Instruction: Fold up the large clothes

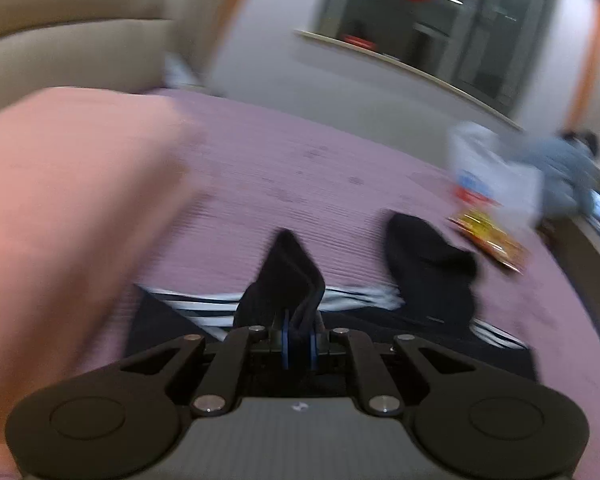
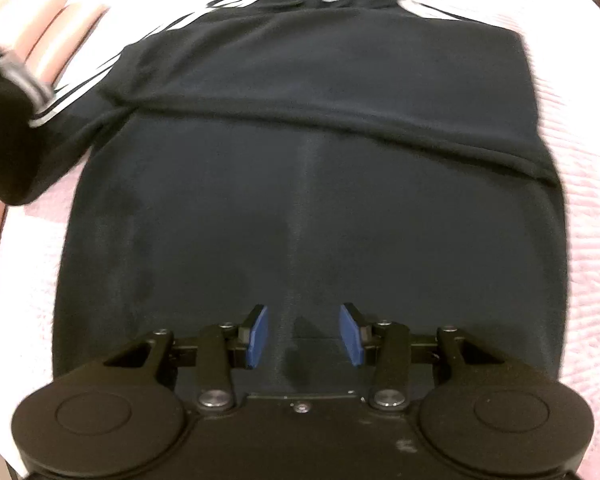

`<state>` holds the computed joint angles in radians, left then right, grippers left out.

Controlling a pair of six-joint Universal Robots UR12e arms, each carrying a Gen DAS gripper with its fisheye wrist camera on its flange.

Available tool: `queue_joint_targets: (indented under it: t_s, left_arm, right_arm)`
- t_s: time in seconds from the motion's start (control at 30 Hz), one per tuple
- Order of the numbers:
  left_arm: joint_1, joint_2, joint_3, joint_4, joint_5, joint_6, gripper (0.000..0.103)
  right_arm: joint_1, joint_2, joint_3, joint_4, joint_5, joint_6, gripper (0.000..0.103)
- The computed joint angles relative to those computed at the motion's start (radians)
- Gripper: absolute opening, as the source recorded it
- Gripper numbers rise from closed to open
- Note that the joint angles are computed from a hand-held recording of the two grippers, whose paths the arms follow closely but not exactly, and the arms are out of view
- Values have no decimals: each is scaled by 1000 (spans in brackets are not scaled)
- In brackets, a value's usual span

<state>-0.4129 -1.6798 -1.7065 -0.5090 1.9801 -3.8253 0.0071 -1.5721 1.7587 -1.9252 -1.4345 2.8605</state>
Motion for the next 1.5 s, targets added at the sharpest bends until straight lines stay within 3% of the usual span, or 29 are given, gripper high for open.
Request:
queue_joint_targets:
  t_s: [0.17,0.23,0.3,0.37,0.47,0.53,0.63,0.7,0.87,0.9,0.93,1.0,1.13,1.2,1.27,1.37,1.4,1.43,1.47,1.5]
  left_arm:
    - [-46,-155,158,97,-178,126,13]
    - [-54,-199,197,113,-261,135,27]
    - [-63,-225,226,78,-291,131,52]
    - [-63,-219,212,46,-279,114,56]
    - [-42,-178,139,-16,-307,22,56]
    - [-14,-146,99,-59,-323,-39,55]
    - [1,-88,28,-116,-281,-111,54]
    - [14,-61,2,-157,-254,-138,54]
    - [36,-33,-18,-187,-207,-175,54]
    - [37,-35,-14,-188,-199,-175,54]
    - [39,-38,-12,-186,-192,-174,54]
    - [45,-46,-4,-182,-184,-168,53]
    - [43,-71,28,-175,-142,-135,53]
    - [45,-91,46,-161,-131,-118,52]
    - [49,-112,64,-144,-136,-109,52]
    - [53,-159,106,-161,-150,-85,52]
    - [54,-174,118,-175,-155,-80,52]
    - [55,-192,134,-202,-160,-79,52]
    - [56,-205,145,-226,-164,-78,50]
    - [58,-218,156,-248,-177,-71,45]
  right_arm:
    - [-53,0,-10,-13,-7,12,50]
    - [-71,7,-20,-26,-3,19,50]
    - [-84,17,-25,-53,4,27,50]
    - [-96,24,-24,-94,26,30,50]
    - [-108,45,-28,-163,89,39,54]
    - [-113,63,-32,-212,144,50,73]
    - [-107,108,-47,-283,228,82,74]
    - [-94,148,-75,-277,260,98,74]
    - [-58,231,-124,-257,254,166,75]
    - [-53,244,-134,-227,255,168,66]
    - [-50,255,-144,-199,256,164,39]
    - [-47,255,-144,-186,278,129,16]
    - [-51,205,-118,-297,306,81,13]
    - [-56,176,-107,-366,272,76,13]
    - [-56,158,-99,-433,178,80,13]
    - [-54,163,-93,-485,-27,107,16]
    - [-54,178,-99,-467,-78,126,23]
    - [-58,196,-110,-428,-110,149,39]
    - [-58,216,-123,-387,-139,165,46]
    - [-53,232,-132,-359,-191,176,46]
